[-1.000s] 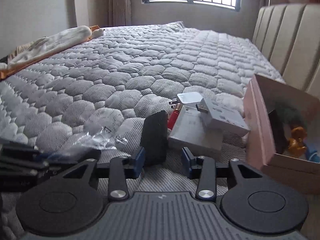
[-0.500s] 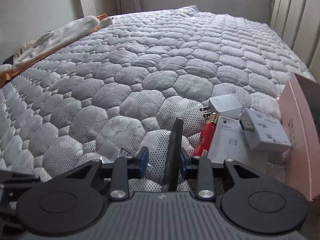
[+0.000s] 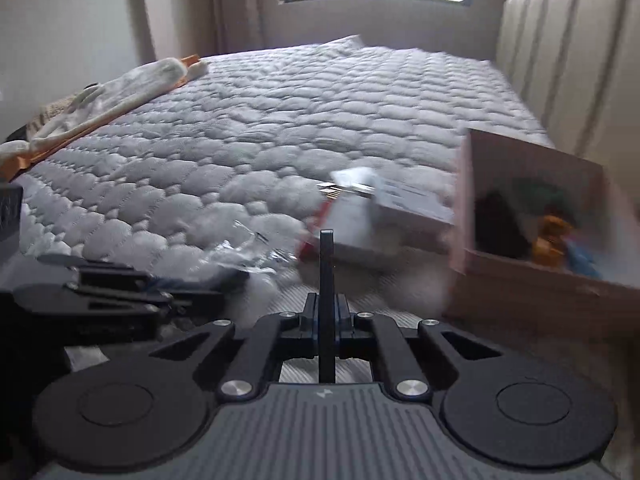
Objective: Organize rigid objects
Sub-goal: 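Drop the clear bag into the pink box with the left tool while the right drops the black device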
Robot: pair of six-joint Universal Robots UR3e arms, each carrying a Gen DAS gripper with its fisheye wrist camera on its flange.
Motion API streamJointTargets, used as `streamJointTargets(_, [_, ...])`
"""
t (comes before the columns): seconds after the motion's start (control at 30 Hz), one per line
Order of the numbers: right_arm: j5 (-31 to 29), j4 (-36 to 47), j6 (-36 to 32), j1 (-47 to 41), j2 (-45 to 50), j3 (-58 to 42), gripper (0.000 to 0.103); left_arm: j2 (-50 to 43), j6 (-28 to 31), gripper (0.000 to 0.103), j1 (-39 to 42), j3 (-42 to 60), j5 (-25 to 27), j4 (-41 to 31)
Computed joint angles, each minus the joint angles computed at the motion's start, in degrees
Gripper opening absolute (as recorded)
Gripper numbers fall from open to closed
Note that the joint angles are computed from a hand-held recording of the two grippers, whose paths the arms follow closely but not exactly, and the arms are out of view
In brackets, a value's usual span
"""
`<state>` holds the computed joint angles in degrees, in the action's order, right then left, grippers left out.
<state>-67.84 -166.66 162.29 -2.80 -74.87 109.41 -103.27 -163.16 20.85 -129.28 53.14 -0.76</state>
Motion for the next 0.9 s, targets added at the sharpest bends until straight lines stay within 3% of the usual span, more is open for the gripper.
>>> streamJointTargets(0.17, [1.1, -6.8, -5.3, -10.8, -13.2, 19.0, 0.007, 2.3, -0.2, 0.024, -7.9, 1.5, -0.4, -5.2])
streamJointTargets(0.3, [7.3, -2.9, -10.1, -21.7, -23.4, 28.7, 0.007, 2.3, -1.5, 0.024, -13.4, 7.0, -2.3, -11.7])
streamJointTargets(0.37, [9.9, -1.9, -12.2, -26.2, -27.4, 32.6, 0.007, 0.2, -4.9, 0.024, -16.0, 11.5, -4.2, -12.4])
streamJointTargets(0.5, [13.5, -1.1, -15.4, -31.4, -32.2, 37.7, 0.007, -6.9, -10.1, 0.024, -22.9, 32.1, -0.8, -21.8])
streamJointTargets(0.8, [24.6, 9.9, -25.4, -42.5, -45.9, 43.9, 0.007, -36.9, -26.6, 0.026, -31.7, 86.1, 12.3, -26.9])
streamJointTargets(0.9, [25.0, 9.7, -26.0, -42.8, -46.0, 44.2, 0.007, -47.1, -26.5, 0.028, -33.8, 104.1, 18.7, -37.5])
